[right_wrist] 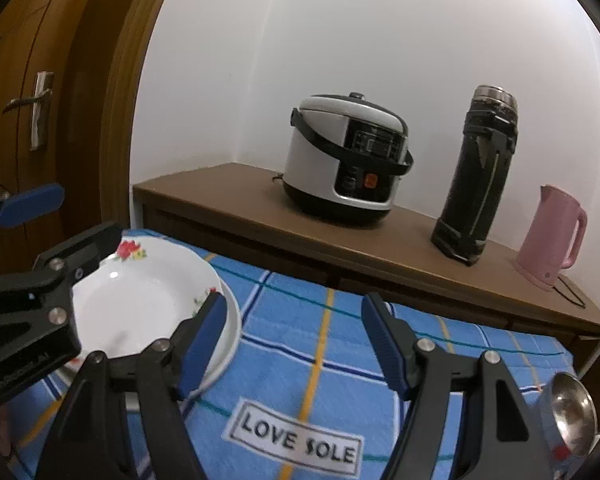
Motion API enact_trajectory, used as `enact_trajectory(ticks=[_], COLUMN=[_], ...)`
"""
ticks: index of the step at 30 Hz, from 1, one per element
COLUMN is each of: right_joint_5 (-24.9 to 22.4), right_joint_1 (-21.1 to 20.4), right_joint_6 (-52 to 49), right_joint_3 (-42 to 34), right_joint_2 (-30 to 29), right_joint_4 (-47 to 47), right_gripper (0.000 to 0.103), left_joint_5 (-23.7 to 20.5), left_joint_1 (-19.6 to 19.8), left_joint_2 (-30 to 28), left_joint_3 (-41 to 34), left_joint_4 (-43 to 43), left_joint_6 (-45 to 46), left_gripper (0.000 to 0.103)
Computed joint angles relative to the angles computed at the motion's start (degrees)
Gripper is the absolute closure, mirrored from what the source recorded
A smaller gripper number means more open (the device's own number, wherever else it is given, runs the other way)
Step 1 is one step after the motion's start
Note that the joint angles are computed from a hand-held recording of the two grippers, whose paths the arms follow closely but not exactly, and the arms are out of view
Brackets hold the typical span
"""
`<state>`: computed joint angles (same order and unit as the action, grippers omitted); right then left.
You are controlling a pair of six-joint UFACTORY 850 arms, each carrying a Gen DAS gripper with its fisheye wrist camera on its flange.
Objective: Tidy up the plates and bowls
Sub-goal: 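Pull the left gripper back and move it toward the pink plastic bowl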
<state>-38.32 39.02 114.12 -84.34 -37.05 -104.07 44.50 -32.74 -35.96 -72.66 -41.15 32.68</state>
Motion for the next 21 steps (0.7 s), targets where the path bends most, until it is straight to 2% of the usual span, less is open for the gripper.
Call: enact_trajectory(ticks=[6, 9, 13, 21], right_joint_5=[-0.3, -0.7, 0.3, 0.4], right_joint_1=[0.7, 1.2, 1.4, 0.8], right_joint_6=[-3.9, -5.6, -5.4, -6.6], right_joint_3=[3.1, 5.4, 9.2, 16.2], right_joint_2=[2.7, 5.1, 9.0, 16.2], right_joint_4=[4.2, 5.9, 6.5, 8.7], right_gripper=[0.032, 0.032, 0.032, 0.032], left_joint_5=[-3.2, -5.8, -9.6, -11.4], left_joint_1=[-1.2, -2.1, -2.9, -5.9], left_joint_2=[1.5, 2.2, 4.5, 7.2], left_joint_3=[1.4, 1.4, 2.7, 3.6], left_joint_4=[-1.4, -5.4, -6.7, -7.3], left_joint_6=[-1.6, -0.6, -3.8, -3.6], left_gripper=[0.034, 0.034, 0.034, 0.034])
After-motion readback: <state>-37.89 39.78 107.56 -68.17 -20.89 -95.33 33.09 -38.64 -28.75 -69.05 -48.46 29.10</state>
